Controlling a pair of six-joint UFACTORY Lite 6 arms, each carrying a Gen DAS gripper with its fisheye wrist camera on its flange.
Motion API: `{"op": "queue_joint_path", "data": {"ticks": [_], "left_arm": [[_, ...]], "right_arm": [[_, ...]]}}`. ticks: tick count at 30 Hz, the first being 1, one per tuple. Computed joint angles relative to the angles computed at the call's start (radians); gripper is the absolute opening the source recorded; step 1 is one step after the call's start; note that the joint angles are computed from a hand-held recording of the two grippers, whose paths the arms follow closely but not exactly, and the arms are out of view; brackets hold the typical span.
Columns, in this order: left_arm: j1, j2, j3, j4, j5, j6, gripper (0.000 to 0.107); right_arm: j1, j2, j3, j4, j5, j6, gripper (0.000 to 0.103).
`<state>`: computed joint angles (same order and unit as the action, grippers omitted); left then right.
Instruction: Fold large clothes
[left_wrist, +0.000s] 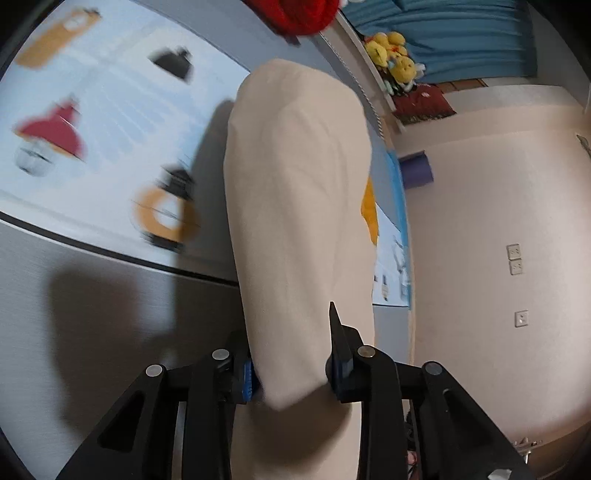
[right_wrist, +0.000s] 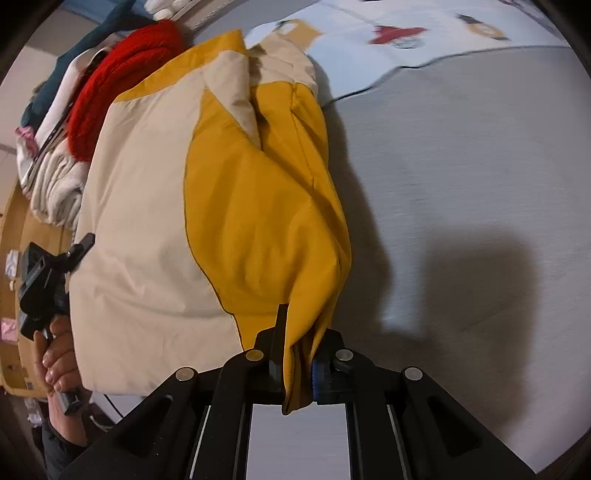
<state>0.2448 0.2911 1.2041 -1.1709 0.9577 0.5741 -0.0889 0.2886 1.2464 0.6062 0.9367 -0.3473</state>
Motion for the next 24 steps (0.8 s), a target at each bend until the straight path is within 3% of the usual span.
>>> {"op": "queue_joint_path", "data": {"ticks": [5,8,12,17,19,21,24], "left_arm": [[0.198,0.039,0.085,0.161,0.116,-0.053,0.030],[0.254,0.095,0.109,0.262,0.117,-0.087,0.041],[0.342,0.041,0.034,0.389,0.116,-0.116,0.041],[0.220,-0.198,-0.062,0.481,0.188,0.015,0.041],[0.117,-0.253,-0.161,0.604,0.084,-0.001,0.052],[0.052,-0.278,-0.245,0.712,-0.017,-0.077,0.055],[0.034,-0.390,-0.245,0.735,0.028,-0.126,0.036]], "right_arm": [[0.190,-0.020,0.015,0.085,-0.020,0.014,0.009],[0.278,-0.027,0.013,0.110,-0.033,0.019,0.009],[0.379,-0.064,-0.039,0.041,-0.067,0.114,0.009],[0.394,-0.055,-0.015,0.007,-0.059,0.158,0.009],[0.412,-0.024,0.017,-0.014,-0.064,0.183,0.009],[0.441,0.029,0.060,-0.041,-0.073,0.223,0.009],[0.479,0.075,0.114,-0.057,-0.073,0.286,0.010]]}}
